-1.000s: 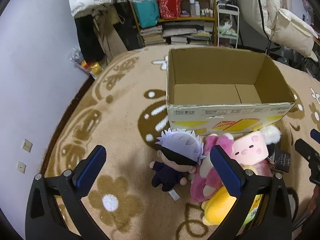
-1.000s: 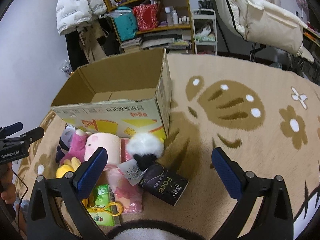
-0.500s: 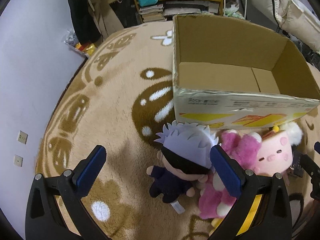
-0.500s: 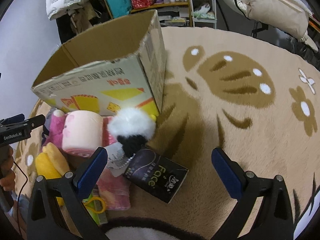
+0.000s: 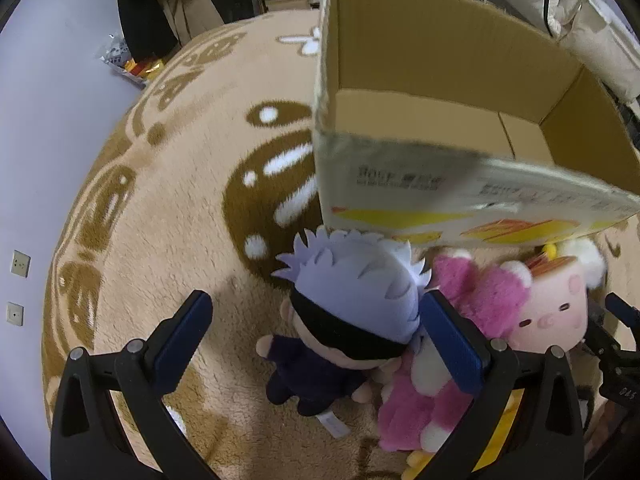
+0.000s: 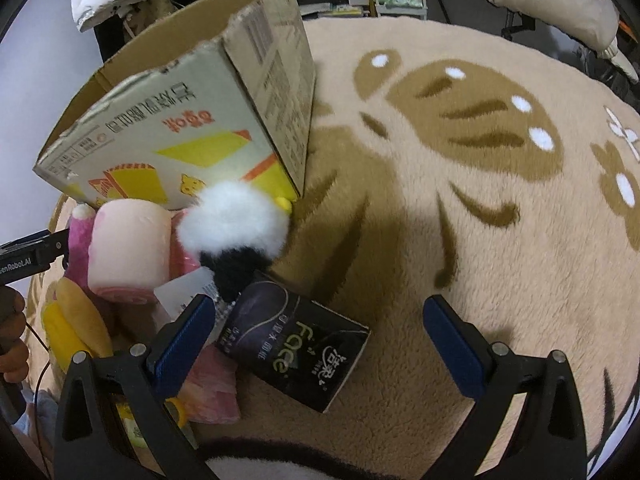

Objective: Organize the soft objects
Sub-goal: 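Lower the right tool onto the black Face tissue pack while the left tool grasps the white-haired doll, then lift the tissue pack with the right tool while the left tool lifts the doll toward the box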

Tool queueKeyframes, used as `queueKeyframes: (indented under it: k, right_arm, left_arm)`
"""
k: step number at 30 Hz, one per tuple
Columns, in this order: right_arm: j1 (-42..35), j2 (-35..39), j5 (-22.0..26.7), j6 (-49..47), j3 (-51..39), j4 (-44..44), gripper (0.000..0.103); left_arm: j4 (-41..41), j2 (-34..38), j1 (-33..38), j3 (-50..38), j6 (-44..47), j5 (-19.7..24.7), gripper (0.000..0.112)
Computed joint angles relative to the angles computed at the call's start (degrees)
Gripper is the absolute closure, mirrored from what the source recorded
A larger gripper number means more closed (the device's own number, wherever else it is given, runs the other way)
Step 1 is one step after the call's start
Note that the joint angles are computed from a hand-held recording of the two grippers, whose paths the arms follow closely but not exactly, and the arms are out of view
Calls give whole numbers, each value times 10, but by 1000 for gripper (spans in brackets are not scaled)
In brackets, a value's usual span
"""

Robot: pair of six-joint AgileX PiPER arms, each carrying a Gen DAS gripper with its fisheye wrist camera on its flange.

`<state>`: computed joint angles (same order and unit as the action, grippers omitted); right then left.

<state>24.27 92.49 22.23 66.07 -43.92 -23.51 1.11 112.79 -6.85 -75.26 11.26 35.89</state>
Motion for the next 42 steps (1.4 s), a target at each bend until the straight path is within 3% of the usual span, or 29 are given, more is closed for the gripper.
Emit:
queueKeyframes:
  k: [12,20,26,29,34,42]
  right_arm:
    - [-32,15,-31,-38,16,42,0]
    - [-43,6,-42,-74,39,93,3]
    - [-45,-1,-58,-29,61,62,24]
    - [-57,-16,-65,-39,78,71,29]
    - [-70,-20,-64,-46,85,60,31]
    - [-78,-19,-50,-61,67,65,31]
  left_arm:
    - [-34,30,7,-38,4,45,10]
    - [-63,41,21,-45,18,49,10]
    - [-129,56,43,-69,74,85,29]
    - [-129,46,39,-54,76,72,33]
    - [-106,19,19,-18,70,42,46]
    - [-114,8,21,-6,57,39,48]
